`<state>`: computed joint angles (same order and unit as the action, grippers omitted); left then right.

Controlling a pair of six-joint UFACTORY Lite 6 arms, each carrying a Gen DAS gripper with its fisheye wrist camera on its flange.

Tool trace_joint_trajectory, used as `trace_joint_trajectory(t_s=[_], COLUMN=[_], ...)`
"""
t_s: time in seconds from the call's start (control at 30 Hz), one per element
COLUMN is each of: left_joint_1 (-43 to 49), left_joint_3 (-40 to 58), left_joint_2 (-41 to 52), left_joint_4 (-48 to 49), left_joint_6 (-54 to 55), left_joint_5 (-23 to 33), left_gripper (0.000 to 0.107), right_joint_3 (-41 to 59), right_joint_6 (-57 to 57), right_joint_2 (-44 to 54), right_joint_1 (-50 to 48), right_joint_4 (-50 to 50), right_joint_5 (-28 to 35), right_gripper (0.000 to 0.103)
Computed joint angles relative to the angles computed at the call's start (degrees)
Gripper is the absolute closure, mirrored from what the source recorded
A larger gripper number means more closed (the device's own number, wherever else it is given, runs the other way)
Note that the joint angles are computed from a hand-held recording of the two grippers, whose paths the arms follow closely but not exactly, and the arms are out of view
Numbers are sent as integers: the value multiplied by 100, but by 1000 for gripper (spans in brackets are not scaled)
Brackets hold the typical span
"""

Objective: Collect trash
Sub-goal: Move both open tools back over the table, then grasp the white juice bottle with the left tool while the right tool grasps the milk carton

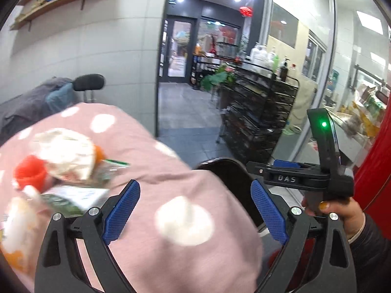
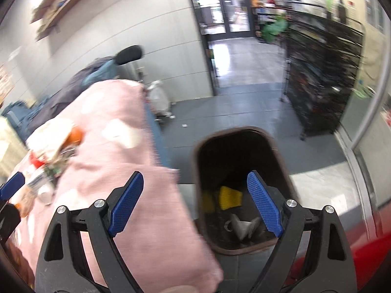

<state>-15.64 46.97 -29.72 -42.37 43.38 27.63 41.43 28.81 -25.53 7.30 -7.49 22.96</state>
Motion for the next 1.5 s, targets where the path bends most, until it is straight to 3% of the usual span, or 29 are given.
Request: trace_joint_trajectory(t_s=[0.1, 0.17, 0.27, 0.43, 0.63, 0.8, 1.1, 1.23, 1.33, 1.5], left_joint_1=[499, 1126, 2277, 4084, 5102, 4930, 4062, 4013, 4064, 4248], left_joint_3=[-142, -182, -89, 581, 1346, 2299, 3755, 4169, 4304, 3981], left_joint_2=[-402, -578, -621, 180, 1349, 2475, 4054, 4576, 4783, 4521], left_joint_4=[284, 1, -424, -680, -349, 553, 2086, 2288, 2279, 2053], left_joint_6=[-19, 530, 1420, 2555, 3351, 2749, 1738, 1560, 1549, 1792], left_joint_5=[73, 401, 1030, 2189, 2210, 2177, 2816, 3202, 3471, 3392], left_gripper=[17, 17, 17, 15, 12, 14, 24, 29, 45, 47], right_joint_3=[319, 609, 947, 1993, 3395, 4443, 5827, 6432, 6980, 8121], right_joint_6=[80, -57, -1190, -3372, -4221, -4256, -4140, -4107, -4125, -4114], right_joint_2=[246, 492, 750, 1602, 2807, 3715, 4688, 5146, 5553, 6390], right_joint_1=[540, 878, 1125, 1605, 2282, 2452, 2554, 2600, 2627, 2686], right_joint_4=[-29, 102, 1180, 3068, 3425, 3272, 2850, 2644, 2593, 2442], right_joint_5=[-8, 1, 1, 416, 1020, 1369, 2085, 2400, 2729, 3347], right_gripper=[17, 16, 16, 14, 10, 10, 10, 10, 10, 10])
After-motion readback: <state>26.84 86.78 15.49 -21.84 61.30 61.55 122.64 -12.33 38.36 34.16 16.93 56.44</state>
